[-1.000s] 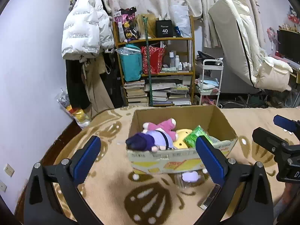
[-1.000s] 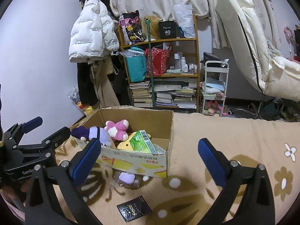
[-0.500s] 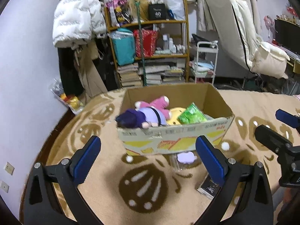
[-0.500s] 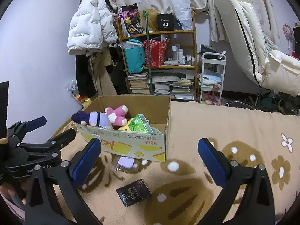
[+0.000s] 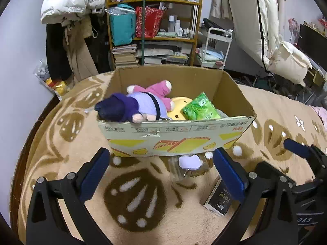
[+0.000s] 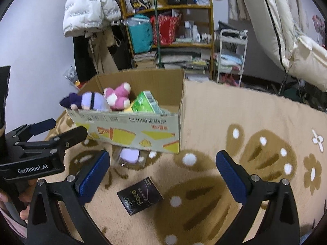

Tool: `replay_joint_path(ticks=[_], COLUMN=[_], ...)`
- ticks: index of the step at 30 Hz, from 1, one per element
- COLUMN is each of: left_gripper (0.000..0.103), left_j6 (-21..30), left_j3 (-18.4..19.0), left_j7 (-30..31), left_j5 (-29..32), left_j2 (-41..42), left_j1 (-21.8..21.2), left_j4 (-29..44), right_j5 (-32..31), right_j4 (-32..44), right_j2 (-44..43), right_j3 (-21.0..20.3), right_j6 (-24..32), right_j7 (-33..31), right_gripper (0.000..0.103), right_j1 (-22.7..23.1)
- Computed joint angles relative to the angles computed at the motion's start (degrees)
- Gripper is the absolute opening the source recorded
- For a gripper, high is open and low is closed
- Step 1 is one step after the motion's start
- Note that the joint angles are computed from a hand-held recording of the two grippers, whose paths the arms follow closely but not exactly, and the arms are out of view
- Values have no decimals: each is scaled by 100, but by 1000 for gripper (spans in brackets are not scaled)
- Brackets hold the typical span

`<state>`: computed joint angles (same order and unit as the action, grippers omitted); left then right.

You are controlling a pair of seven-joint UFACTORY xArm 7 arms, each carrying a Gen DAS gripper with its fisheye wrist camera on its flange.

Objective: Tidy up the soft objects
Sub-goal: 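Withdraw both tools from the box toward the clear bag and black tissue pack, then grasp the clear bag with the left tool while the right tool grasps the black 'Face' tissue pack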

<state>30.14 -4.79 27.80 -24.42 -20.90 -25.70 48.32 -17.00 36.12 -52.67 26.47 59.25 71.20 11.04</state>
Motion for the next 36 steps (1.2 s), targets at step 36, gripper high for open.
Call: replay_joint_path(ticks=[36], left_gripper=[100], left_j6=[982], left_j3=[-328], left_j7=[294], left_j5=[-310], left_j2=[1345], left_j1=[278], left_j4=[545], right_j5=[1464], right_j4=[-388], right_j2=[1669], right_j3=[-1077], right_j6=[-1036], right_j7=[-876], right_gripper=[99], right_j1=[826])
